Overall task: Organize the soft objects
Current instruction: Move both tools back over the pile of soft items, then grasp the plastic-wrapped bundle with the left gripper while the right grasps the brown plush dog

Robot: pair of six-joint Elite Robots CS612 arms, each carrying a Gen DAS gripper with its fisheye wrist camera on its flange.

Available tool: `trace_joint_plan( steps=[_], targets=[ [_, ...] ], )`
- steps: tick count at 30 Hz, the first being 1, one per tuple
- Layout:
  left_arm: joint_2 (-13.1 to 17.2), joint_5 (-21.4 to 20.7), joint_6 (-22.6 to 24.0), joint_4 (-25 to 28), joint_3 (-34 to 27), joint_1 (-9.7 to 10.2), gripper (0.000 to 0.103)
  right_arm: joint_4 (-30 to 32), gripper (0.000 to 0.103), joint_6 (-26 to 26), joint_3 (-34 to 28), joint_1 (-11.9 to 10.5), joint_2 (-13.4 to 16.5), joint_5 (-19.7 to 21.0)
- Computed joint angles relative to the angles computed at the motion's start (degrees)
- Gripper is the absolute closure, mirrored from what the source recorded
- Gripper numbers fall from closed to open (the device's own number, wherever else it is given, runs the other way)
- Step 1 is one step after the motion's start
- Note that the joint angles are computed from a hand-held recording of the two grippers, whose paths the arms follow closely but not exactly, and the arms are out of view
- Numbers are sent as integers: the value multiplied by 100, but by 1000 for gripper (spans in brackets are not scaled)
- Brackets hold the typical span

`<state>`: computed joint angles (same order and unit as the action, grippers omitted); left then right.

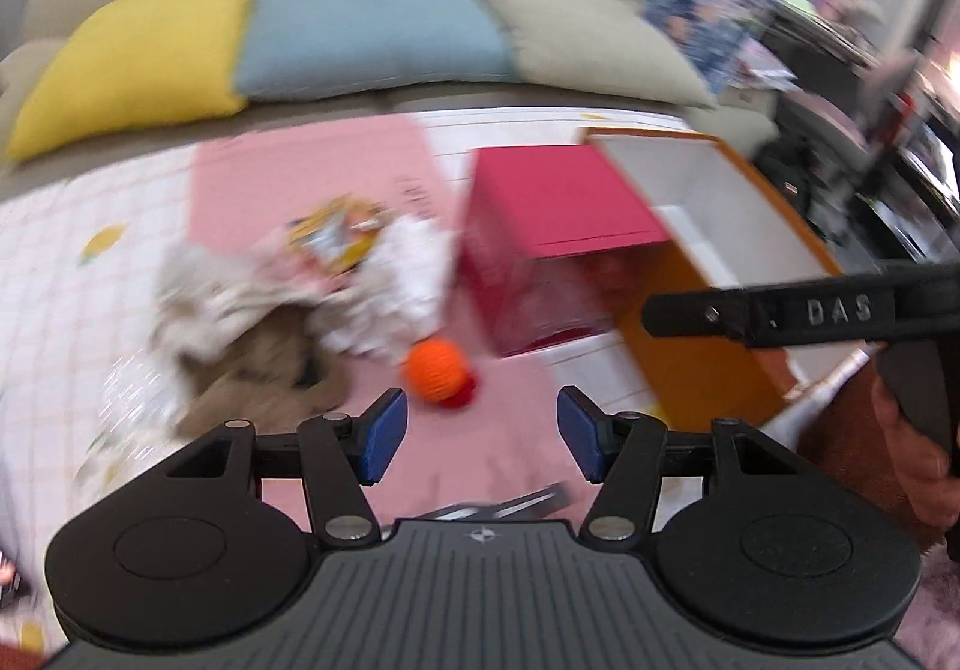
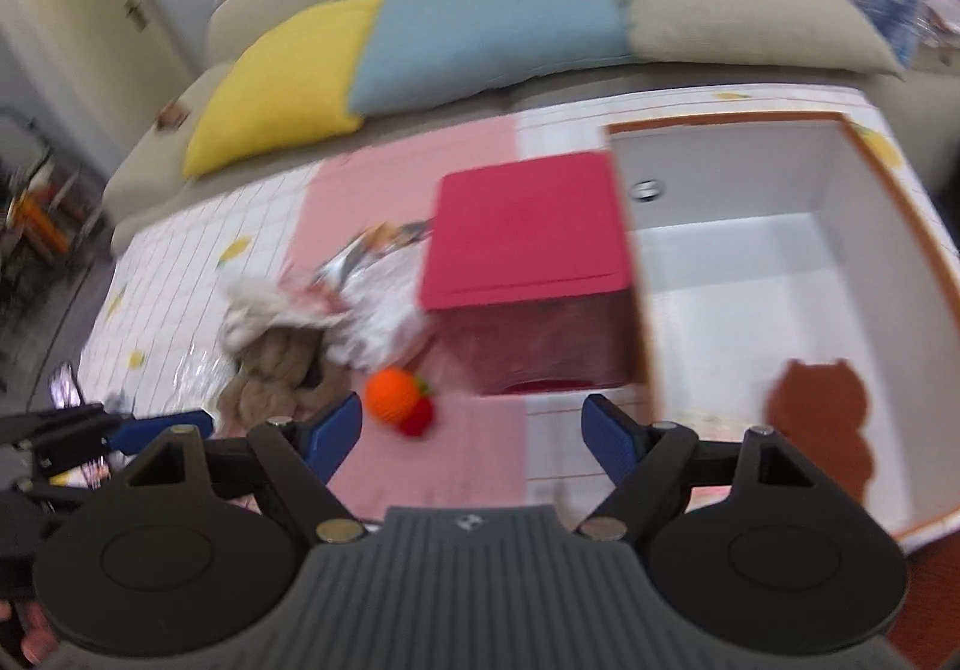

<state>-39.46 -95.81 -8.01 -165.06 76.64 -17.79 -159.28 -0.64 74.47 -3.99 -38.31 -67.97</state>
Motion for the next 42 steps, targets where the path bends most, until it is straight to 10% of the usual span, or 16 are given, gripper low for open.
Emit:
trace_joint_plan(
  steps=[18,34,42],
  targets=[
    [196,1748,-1075,146,29,379,35,548,28,-874,-826,573,599,-182],
    [768,1219,-1373,1029,-736,582,35,1156,33,-1219,-1679,812,1089,-244],
    [829,1014,-1301,1047,-806,594,59,1377,33,-1142,-2073,929,1332,85]
  ],
)
